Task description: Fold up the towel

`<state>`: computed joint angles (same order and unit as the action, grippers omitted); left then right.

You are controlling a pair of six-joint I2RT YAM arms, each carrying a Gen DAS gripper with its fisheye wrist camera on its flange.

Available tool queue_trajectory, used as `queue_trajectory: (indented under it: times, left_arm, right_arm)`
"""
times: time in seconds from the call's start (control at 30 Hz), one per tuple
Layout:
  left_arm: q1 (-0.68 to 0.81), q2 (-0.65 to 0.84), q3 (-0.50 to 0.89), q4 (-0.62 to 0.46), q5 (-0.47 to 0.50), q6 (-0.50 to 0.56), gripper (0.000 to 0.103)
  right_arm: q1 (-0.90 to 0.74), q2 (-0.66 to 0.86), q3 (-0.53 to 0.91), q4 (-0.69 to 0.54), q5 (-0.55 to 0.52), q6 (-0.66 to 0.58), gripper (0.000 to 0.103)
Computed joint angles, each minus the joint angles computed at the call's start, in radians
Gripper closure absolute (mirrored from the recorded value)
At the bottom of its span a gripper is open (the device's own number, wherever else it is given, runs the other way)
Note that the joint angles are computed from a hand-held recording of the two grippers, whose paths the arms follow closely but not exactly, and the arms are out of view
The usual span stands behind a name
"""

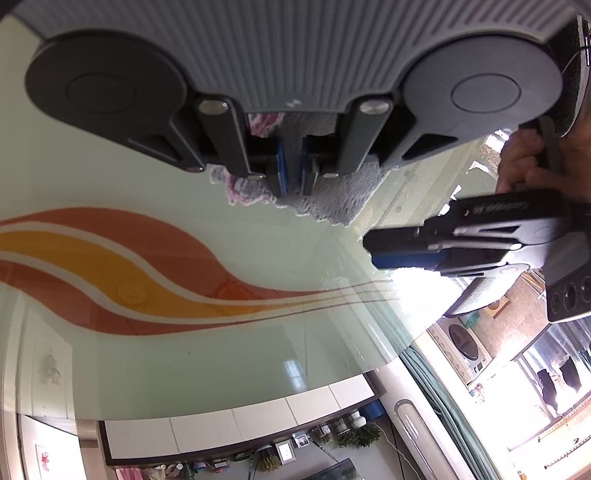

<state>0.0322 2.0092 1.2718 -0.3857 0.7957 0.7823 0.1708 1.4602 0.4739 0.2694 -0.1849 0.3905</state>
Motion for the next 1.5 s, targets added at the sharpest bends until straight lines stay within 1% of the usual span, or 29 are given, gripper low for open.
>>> queue_trajectory:
  times: [0.03,0.1,0.2,0.23,0.3,0.33,0.37,0.4,0.43,0.47,0.5,0.57,0.6,0.63,0.67,0.77,0.8,0.87,0.9,0.97,1.0,1.1,1.17,1.2,1.23,1.3,1.4,1.47,1.5]
  left_arm:
    - [-0.016,-0.002,-0.017,0.028,-0.033,-0.002,0.070]
    - [-0.052,-0.004,-0.057,0.095,-0.112,-0.009,0.066]
    - [-0.074,-0.021,-0.074,0.124,-0.156,0.000,0.065]
    - [-0.083,-0.031,-0.085,0.139,-0.171,0.011,0.064]
    - [-0.095,-0.044,-0.098,0.158,-0.192,0.023,0.064]
    - [-0.097,-0.044,-0.098,0.161,-0.194,0.022,0.064]
    - [-0.102,-0.035,-0.090,0.165,-0.197,0.013,0.064]
    - [-0.106,-0.033,-0.084,0.164,-0.200,0.008,0.064]
    - [-0.110,-0.032,-0.081,0.163,-0.203,0.004,0.064]
    - [-0.113,-0.037,-0.081,0.160,-0.207,0.005,0.064]
    - [-0.115,-0.044,-0.095,0.168,-0.210,0.006,0.064]
    - [-0.117,-0.056,-0.125,0.189,-0.216,0.011,0.064]
    - [-0.112,-0.058,-0.133,0.195,-0.216,0.021,0.064]
    - [-0.105,-0.058,-0.140,0.199,-0.216,0.034,0.064]
    - [-0.098,-0.059,-0.147,0.204,-0.215,0.047,0.064]
    - [-0.096,-0.060,-0.149,0.204,-0.215,0.049,0.064]
    - [-0.097,-0.060,-0.149,0.204,-0.216,0.047,0.064]
    - [-0.099,-0.060,-0.146,0.203,-0.217,0.043,0.064]
    - [-0.096,-0.055,-0.145,0.205,-0.215,0.046,0.064]
    - [-0.094,-0.058,-0.154,0.217,-0.214,0.054,0.064]
    - [-0.092,-0.060,-0.159,0.220,-0.214,0.056,0.064]
    - [-0.090,-0.065,-0.171,0.231,-0.215,0.061,0.064]
    - [-0.090,-0.066,-0.173,0.233,-0.217,0.058,0.064]
    - [-0.090,-0.066,-0.173,0.232,-0.217,0.056,0.064]
    - [-0.090,-0.065,-0.171,0.229,-0.218,0.054,0.064]
    - [-0.091,-0.063,-0.168,0.229,-0.220,0.058,0.064]
    - [-0.090,-0.062,-0.171,0.236,-0.217,0.062,0.064]
    - [-0.088,-0.062,-0.174,0.239,-0.214,0.061,0.063]
    - [-0.087,-0.061,-0.173,0.237,-0.214,0.059,0.063]
  right_arm:
    - [0.005,-0.001,0.001,-0.003,0.007,-0.001,0.095]
    - [0.012,-0.004,-0.001,-0.002,0.022,-0.001,0.095]
    - [0.014,-0.014,-0.024,0.029,0.041,0.008,0.096]
    - [0.015,-0.025,-0.035,0.031,0.060,0.016,0.099]
    - [0.018,-0.051,-0.058,0.033,0.103,0.032,0.101]
    - [0.015,-0.072,-0.078,0.034,0.116,0.045,0.101]
    - [0.020,-0.111,-0.095,0.007,0.144,0.049,0.101]
    - [0.027,-0.116,-0.093,-0.004,0.160,0.048,0.100]
    - [0.065,-0.143,-0.081,-0.065,0.253,0.032,0.092]
    - [0.108,-0.166,-0.066,-0.130,0.355,0.019,0.091]
    - [0.128,-0.179,-0.065,-0.146,0.398,0.011,0.091]
    - [0.149,-0.233,-0.075,-0.137,0.414,-0.015,0.090]
    - [0.155,-0.237,-0.073,-0.127,0.410,-0.020,0.087]
    - [0.172,-0.209,-0.060,-0.089,0.369,-0.047,0.081]
    - [0.180,-0.184,-0.051,-0.073,0.353,-0.060,0.076]
    - [0.200,-0.063,-0.012,-0.059,0.326,-0.065,0.076]
    - [0.199,-0.060,-0.027,-0.043,0.326,-0.065,0.076]
    - [0.234,-0.122,-0.069,-0.065,0.414,-0.060,0.076]
    - [0.280,-0.169,-0.069,-0.136,0.519,-0.065,0.075]
    - [0.354,-0.265,-0.088,-0.204,0.617,-0.079,0.075]
    - [0.353,-0.282,-0.093,-0.210,0.617,-0.084,0.075]
    - [0.466,-0.294,-0.101,-0.177,0.670,-0.052,0.075]
    - [0.505,-0.170,-0.086,-0.067,0.715,-0.034,0.075]
    - [0.530,-0.139,-0.075,-0.071,0.739,-0.004,0.075]
    - [0.548,-0.069,-0.052,-0.082,0.754,0.034,0.075]
    - [0.576,-0.044,-0.056,-0.092,0.783,0.058,0.075]
    - [0.620,-0.113,-0.105,-0.131,0.819,0.083,0.075]
    - [0.646,-0.190,-0.114,-0.239,0.819,0.104,0.075]
    - [0.655,-0.204,-0.106,-0.274,0.821,0.107,0.075]
